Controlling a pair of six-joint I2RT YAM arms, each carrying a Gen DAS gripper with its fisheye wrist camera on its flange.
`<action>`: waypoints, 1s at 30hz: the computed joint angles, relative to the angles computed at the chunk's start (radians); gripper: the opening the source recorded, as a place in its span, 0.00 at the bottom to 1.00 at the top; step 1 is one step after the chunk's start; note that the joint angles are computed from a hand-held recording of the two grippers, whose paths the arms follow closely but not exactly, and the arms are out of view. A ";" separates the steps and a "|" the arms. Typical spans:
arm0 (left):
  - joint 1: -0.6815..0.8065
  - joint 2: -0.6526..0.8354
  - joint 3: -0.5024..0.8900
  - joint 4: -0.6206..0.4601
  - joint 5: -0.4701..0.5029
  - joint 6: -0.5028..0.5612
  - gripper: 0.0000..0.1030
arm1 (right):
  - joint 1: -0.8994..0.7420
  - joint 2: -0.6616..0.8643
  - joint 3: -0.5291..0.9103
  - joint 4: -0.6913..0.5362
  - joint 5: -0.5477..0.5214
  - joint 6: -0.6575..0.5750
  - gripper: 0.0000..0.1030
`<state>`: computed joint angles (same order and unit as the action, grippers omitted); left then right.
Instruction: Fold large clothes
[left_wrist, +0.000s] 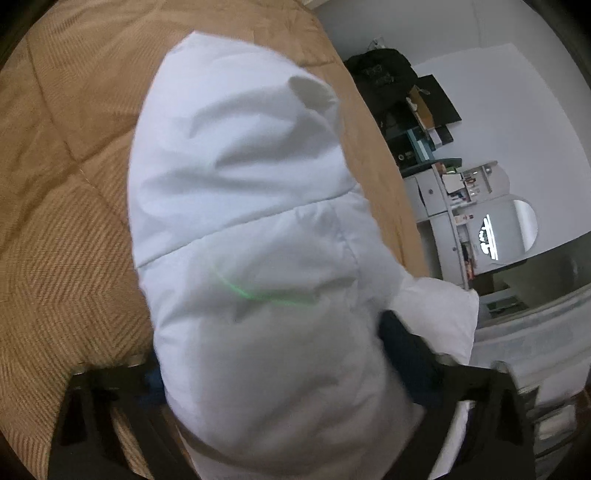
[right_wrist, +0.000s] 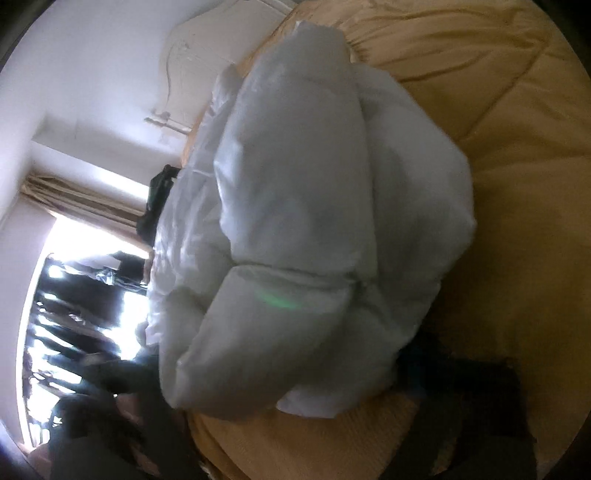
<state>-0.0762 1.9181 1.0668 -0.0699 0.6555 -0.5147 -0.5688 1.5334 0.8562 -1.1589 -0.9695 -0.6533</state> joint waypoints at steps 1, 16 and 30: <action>0.001 -0.011 -0.011 0.007 -0.001 -0.004 0.74 | -0.022 0.034 0.015 -0.064 -0.037 -0.059 0.50; 0.371 -0.405 0.025 -0.502 -0.036 0.297 0.50 | 0.451 -0.393 -0.111 0.302 -0.167 0.583 0.37; 0.593 -0.072 0.444 -0.681 -0.137 0.188 0.77 | 0.883 -0.322 -0.306 0.821 0.251 1.068 0.70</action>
